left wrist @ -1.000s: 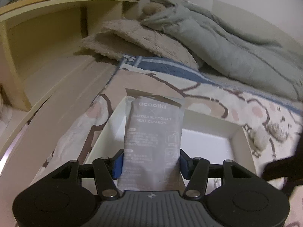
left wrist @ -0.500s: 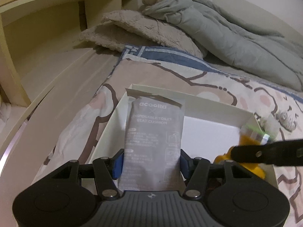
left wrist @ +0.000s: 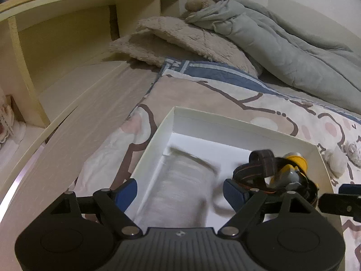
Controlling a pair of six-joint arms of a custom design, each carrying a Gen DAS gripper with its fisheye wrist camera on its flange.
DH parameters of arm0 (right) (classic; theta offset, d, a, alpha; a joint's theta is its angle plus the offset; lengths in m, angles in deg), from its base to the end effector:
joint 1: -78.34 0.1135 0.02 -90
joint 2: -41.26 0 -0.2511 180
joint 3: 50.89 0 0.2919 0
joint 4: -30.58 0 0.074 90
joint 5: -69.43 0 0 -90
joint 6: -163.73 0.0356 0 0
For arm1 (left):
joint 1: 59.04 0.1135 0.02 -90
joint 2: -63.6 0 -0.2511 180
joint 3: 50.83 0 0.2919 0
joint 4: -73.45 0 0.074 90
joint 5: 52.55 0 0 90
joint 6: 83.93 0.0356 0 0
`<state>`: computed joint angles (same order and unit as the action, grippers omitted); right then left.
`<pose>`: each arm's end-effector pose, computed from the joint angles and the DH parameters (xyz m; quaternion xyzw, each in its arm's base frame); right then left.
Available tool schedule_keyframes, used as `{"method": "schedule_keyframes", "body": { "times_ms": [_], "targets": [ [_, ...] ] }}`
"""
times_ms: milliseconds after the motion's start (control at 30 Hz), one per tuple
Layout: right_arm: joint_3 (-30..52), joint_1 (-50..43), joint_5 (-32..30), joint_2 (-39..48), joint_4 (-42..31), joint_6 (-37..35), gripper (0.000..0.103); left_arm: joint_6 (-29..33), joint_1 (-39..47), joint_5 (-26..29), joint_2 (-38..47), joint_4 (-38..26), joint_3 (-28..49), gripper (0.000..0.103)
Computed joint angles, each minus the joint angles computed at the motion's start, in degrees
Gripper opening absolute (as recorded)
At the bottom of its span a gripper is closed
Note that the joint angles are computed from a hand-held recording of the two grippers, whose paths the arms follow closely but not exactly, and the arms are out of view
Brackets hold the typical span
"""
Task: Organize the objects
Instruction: 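Lower the headlamp into the tray and open the right tool while the left tool releases the packet, then withdraw both open tools from the tray toward the white items on the sheet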
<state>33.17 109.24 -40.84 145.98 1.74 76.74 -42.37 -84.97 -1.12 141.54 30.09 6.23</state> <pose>0.3598 0.2297 0.1717 -0.2817 0.8817 0.2573 0.2778 0.2656 -0.1045 0.1633 -0.2518 0.8881 0.1293 0.3622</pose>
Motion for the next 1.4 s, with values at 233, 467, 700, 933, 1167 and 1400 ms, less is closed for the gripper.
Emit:
{"method": "schedule_keyframes", "body": {
  "times_ms": [233, 467, 700, 933, 1167, 1400],
  "targets": [
    [-0.3, -1.0, -0.1, -1.5, -1.1, -1.2, 0.065, 0.1, -1.3, 1.1, 0.3, -1.7, 1.4, 0.083],
    [-1.3, -2.6, -0.9, -4.6, -2.1, -2.2, 0.065, -1.2, -4.4, 1.3, 1.0, -6.2, 5.3, 0.083],
    [-3.3, -4.9, -2.8, -9.7, -2.7, -3.7, 0.066, -2.9, -9.4, 0.9, 2.4, -11.5, 11.5, 0.084],
    [-5.8, -8.3, -5.4, -15.1, -3.3, -5.2, 0.067, -6.9, -14.7, -1.9, 2.8, -18.7, 17.5, 0.088],
    [-7.4, -12.0, -8.2, -20.2, -5.6, -8.4, 0.070, -12.3, -19.8, -4.7, 3.2, -24.8, 21.9, 0.092],
    [-9.2, -15.8, -10.8, -25.5, -9.1, -14.0, 0.078, -18.1, -25.3, -7.3, 4.8, -29.4, 25.1, 0.099]
  ]
}}
